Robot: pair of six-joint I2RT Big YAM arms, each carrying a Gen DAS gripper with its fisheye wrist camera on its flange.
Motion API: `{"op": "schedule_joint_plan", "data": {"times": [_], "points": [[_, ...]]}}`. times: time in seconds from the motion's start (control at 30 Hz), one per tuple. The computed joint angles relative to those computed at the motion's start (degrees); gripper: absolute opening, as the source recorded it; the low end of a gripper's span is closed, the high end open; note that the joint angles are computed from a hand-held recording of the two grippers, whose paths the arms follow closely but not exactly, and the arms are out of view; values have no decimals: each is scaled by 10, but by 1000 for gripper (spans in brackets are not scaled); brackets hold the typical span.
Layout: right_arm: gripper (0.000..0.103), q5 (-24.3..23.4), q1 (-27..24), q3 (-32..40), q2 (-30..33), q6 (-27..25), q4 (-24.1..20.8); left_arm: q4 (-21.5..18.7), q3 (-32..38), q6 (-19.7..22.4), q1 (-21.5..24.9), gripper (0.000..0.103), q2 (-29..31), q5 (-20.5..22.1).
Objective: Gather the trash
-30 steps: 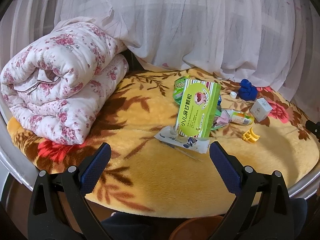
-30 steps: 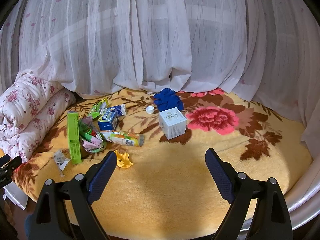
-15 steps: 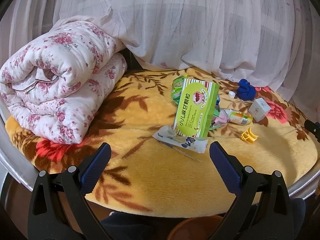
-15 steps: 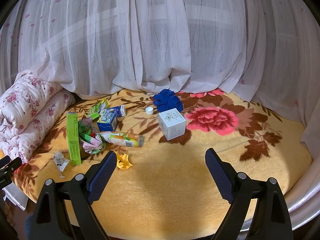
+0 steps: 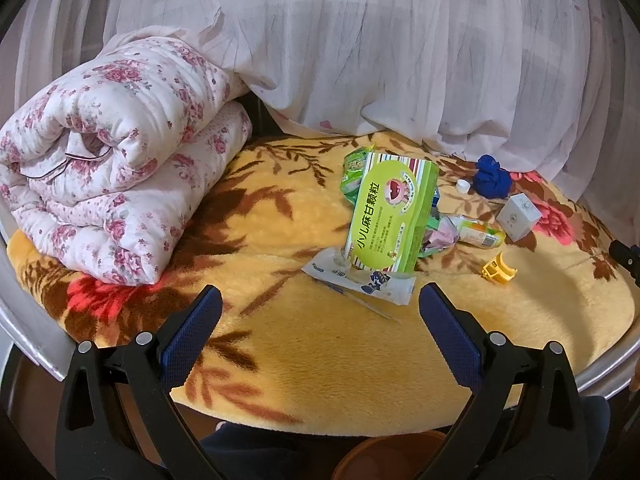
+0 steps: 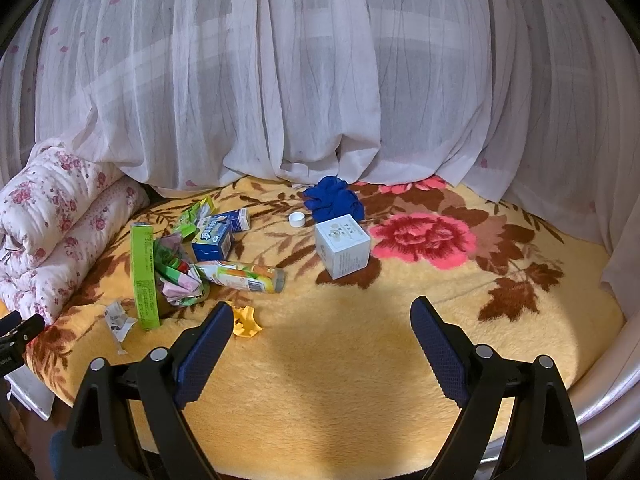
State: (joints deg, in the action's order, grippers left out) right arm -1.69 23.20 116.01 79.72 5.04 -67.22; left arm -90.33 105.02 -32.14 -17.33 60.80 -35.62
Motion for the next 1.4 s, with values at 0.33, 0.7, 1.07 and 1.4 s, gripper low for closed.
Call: {"op": "schedule_joint_plan", "data": {"times": [0.33, 0.7, 1.07, 1.4], "points": [[88, 2, 5, -13, -6, -4, 8, -1, 0, -1, -1, 96, 1, -1], [89, 3, 21, -24, -11, -9, 16, -1, -1, -4, -2, 96, 2, 0], [89, -67, 43, -30, -2, -15, 45, 1, -17, -9, 2, 96, -8, -3], [87, -140, 156, 124, 155, -14, 35, 11, -67, 9, 80, 96, -52, 56]]}}
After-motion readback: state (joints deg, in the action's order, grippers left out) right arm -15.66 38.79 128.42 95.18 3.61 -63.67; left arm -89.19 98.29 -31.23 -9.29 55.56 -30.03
